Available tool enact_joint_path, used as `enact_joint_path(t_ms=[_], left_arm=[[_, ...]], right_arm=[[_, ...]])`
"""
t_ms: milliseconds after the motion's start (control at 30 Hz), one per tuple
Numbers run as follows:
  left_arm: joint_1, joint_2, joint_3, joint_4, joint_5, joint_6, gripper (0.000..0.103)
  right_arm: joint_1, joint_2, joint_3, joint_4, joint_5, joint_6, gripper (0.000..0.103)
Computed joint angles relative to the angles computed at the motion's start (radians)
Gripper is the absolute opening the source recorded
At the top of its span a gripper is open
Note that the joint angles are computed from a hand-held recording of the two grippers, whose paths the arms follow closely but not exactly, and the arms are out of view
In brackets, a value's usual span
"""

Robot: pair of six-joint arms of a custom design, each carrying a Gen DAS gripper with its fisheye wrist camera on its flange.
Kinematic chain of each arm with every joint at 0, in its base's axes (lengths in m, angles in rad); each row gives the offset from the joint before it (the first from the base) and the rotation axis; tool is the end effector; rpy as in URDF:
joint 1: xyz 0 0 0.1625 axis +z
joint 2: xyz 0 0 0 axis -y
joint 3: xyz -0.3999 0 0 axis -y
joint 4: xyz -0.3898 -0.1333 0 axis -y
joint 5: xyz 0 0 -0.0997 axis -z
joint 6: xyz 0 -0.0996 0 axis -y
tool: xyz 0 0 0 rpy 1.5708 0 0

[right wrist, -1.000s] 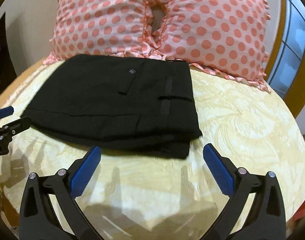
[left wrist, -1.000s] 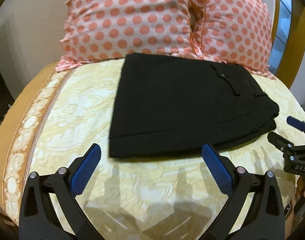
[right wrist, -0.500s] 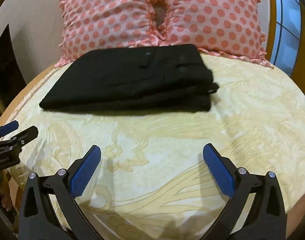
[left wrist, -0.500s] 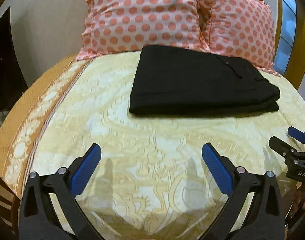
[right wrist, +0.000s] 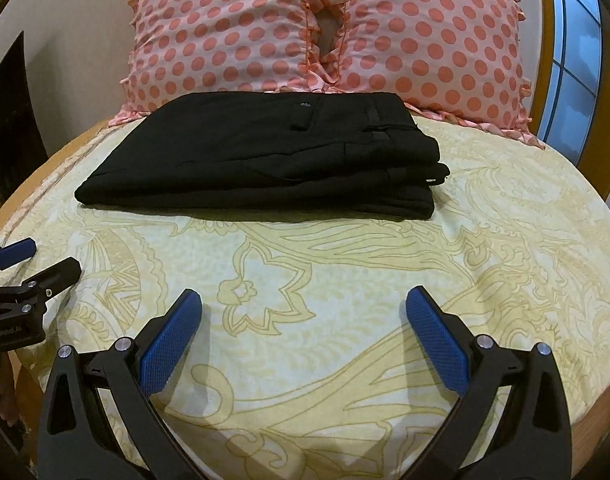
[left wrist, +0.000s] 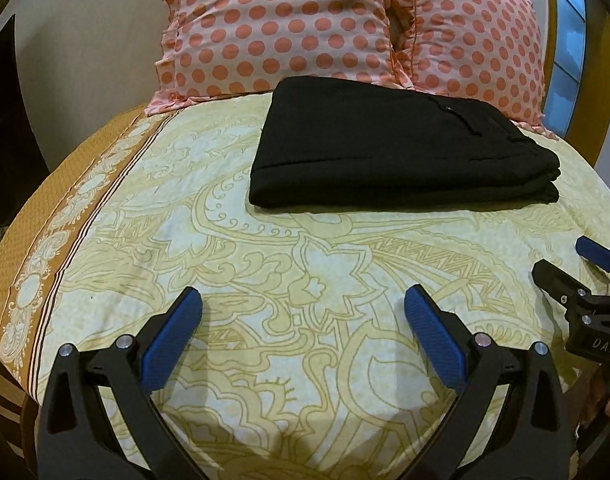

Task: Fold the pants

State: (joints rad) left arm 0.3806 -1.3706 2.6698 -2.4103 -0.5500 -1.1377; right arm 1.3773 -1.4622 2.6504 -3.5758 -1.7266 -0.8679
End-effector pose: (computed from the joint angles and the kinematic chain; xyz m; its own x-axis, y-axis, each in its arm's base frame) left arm -0.1514 -0.2956 0.0880 -0.6893 -0.0395 -0.7234 0.4917 0.7077 -0.5073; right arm 0.0524 -0.3454 0.2037 -0.7131 -0.3180 0.6248 -0.6380 0.6639 -0.3902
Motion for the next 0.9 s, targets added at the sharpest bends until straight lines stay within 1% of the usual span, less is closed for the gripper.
enact_joint_path(t_ms=[200,400,900], left_arm=[[-0.018,0.010,0.021,-0.037,0.017,0.002,0.101],[-0.024,0.021,0.031,-0.068,0.029,0.008,0.101],[-0.017,0.012,0.026,-0.051,0.025,-0.001,0.101]], right_arm=[[-0.016,0.017,0.017,-0.061,0.025,-0.006,0.102],[-0.011,0.027,0.017,-0.081,0.018,0.003,0.102],[-0.014,0.036,0.020,-0.100,0.023,0.002,0.102]])
